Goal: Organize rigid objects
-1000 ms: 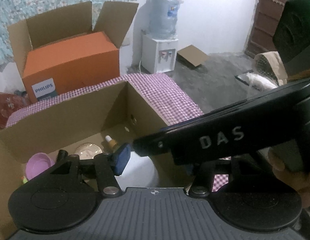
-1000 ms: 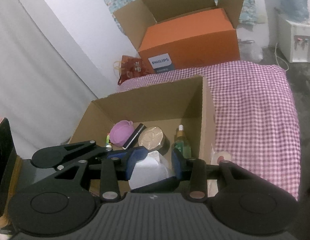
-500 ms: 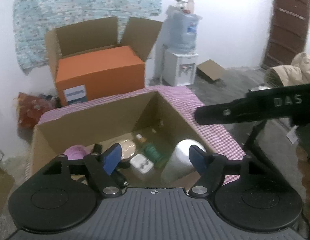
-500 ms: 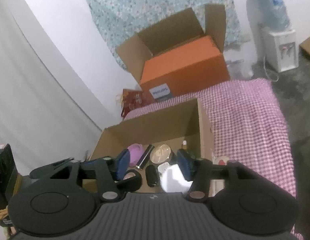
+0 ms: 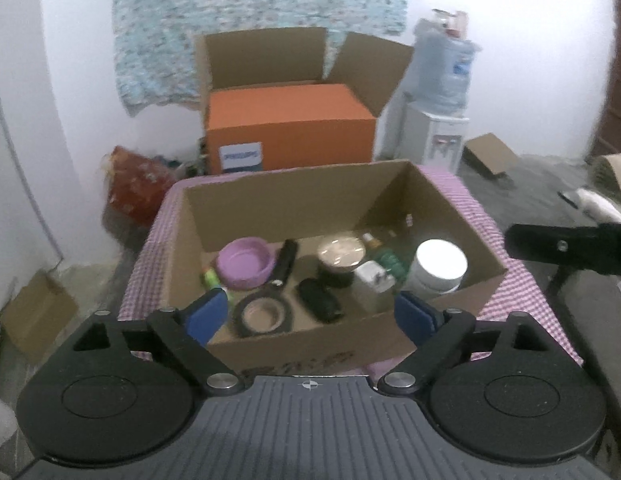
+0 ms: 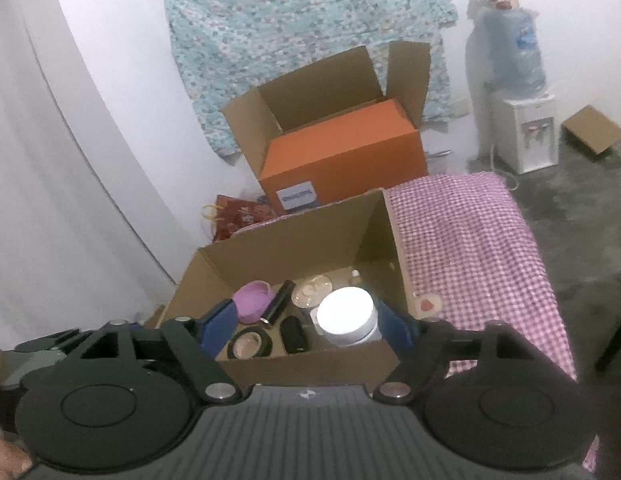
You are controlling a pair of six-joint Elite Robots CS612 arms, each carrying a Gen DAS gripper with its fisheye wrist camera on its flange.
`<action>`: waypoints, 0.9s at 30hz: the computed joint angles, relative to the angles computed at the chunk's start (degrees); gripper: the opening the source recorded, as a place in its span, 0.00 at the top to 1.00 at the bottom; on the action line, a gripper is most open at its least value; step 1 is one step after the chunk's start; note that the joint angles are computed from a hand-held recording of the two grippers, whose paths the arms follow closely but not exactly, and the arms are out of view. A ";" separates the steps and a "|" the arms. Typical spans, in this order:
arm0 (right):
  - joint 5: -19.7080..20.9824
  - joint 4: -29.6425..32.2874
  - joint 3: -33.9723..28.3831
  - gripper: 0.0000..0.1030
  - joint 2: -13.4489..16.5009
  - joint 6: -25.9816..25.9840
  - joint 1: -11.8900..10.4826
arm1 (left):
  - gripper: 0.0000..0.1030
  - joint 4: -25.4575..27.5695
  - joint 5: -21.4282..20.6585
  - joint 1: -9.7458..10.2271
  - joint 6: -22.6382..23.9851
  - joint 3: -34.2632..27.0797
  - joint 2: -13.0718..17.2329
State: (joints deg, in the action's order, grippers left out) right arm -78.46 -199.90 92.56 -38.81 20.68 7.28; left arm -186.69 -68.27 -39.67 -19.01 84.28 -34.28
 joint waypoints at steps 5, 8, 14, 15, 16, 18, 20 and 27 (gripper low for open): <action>-5.87 -0.26 0.02 0.02 0.22 -3.15 2.16 | 0.05 0.45 2.30 -0.04 -1.61 0.97 -0.48; -8.05 1.62 -1.03 0.01 0.69 -5.75 3.35 | 0.04 0.53 3.63 -0.07 -2.05 1.30 -0.55; -10.45 4.20 -2.62 0.01 1.58 -6.53 4.37 | 0.02 1.11 4.85 0.06 -3.58 1.74 -0.72; -10.88 4.73 -2.93 0.01 1.72 -6.50 4.49 | 0.02 1.41 5.02 0.08 -3.92 1.75 -0.75; -11.20 5.13 -3.15 0.01 1.84 -6.56 4.57 | 0.02 1.77 5.24 0.10 -4.13 1.75 -0.79; -11.67 5.71 -3.49 0.00 2.04 -6.48 4.71 | 0.02 2.88 5.41 0.18 -4.85 1.70 -0.90; -11.83 6.16 -3.67 0.00 2.18 -6.21 4.74 | 0.02 3.62 5.56 0.21 -5.74 1.75 -0.97; -12.10 7.38 -4.26 0.00 2.43 -6.64 4.87 | 0.02 5.20 5.72 0.31 -6.88 1.87 -1.07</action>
